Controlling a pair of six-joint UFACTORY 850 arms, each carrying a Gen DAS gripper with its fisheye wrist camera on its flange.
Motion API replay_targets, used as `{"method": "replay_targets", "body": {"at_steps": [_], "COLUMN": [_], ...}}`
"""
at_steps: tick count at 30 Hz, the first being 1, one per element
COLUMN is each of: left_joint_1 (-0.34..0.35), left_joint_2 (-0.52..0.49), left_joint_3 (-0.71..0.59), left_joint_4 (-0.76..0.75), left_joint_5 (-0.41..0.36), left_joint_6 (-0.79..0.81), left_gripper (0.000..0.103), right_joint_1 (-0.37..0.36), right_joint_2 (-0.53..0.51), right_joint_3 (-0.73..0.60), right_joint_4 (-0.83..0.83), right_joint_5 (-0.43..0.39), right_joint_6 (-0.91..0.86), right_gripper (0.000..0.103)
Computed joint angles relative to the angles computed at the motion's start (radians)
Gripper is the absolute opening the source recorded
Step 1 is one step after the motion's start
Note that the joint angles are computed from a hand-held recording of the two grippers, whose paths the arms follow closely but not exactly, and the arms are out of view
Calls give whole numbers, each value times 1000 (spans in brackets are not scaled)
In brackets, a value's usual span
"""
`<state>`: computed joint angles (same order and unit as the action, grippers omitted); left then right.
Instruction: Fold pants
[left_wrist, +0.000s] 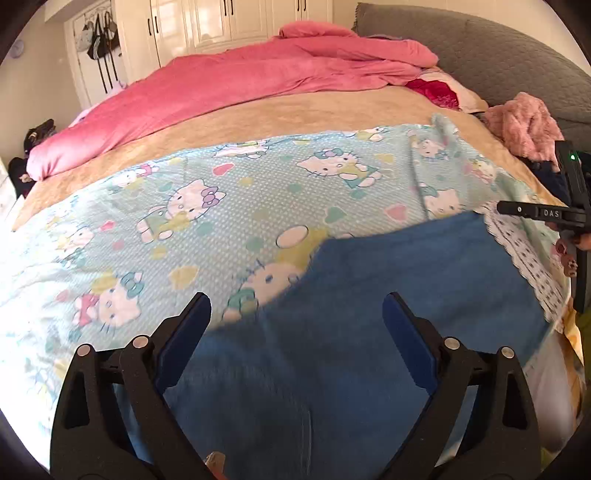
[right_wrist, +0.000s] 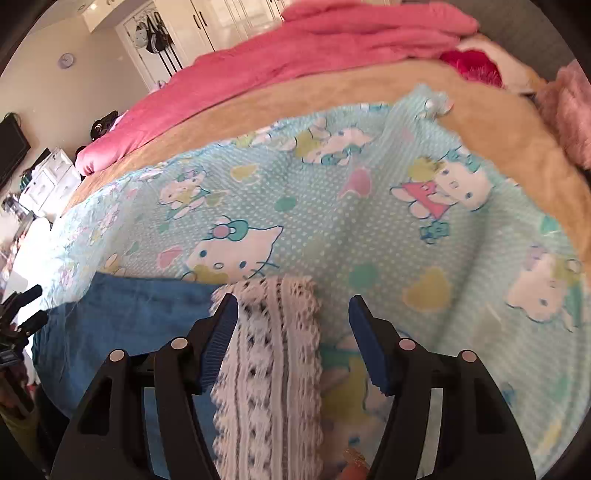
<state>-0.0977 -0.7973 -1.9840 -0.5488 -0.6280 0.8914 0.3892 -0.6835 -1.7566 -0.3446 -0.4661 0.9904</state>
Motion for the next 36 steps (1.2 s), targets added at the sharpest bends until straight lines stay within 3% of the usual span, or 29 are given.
{"method": "replay_targets", "body": {"at_steps": [2,4,10,12,14,15,19,21,23,26,30,31,32,33,36], "left_joint_1": [-9,-16,-23,-28,-28,-29,-69,-73,-67,-53,-25,-18,-10,-3,25], "left_joint_2": [-68,-127,-314,-301,-289,-291,-238,-266,-286,-278,-251,-233,-203,-167,-90], "left_joint_3": [-93,-175,-432,-395,-381,-391,-308,-343,-363,-344,-320,-296,-251,-197,-91], "left_joint_4": [53,93,109,102,42,32,146,189,193,146,104,95,92,101,76], "left_joint_5": [-33,-68,-247,-230,-233,-241,-84,-85,-86,-72,-60,-45,-10,38,114], "left_joint_6": [-77,-139,-244,-252,-213,-215,-233,-285,-304,-271,-283,-278,-271,-272,-258], "left_gripper": [87,87,86,64,17,12,4,5,20,30,39,48,64,71,77], "right_joint_1": [-8,-9,21,24,26,27,28,23,22,27,28,36,38,49,74], "right_joint_2": [-26,-38,-7,28,45,46,-33,-96,-128,-140,-106,-80,-63,-28,54], "right_joint_3": [-23,-26,22,59,64,56,-77,-155,-184,-185,-152,-127,-107,-63,42], "right_joint_4": [56,117,-20,-118,-197,-231,-228,-165,-135,-168,-218,-274,-310,-382,-508], "right_joint_5": [-2,13,58,99,112,105,-30,-108,-147,-157,-180,-199,-201,-197,-175], "right_joint_6": [-62,-126,-83,4,73,94,-16,-109,-149,-118,7,85,124,204,357], "right_gripper": [50,32,17,16,15,15,15,15,16,21,49,51,52,55,62]}}
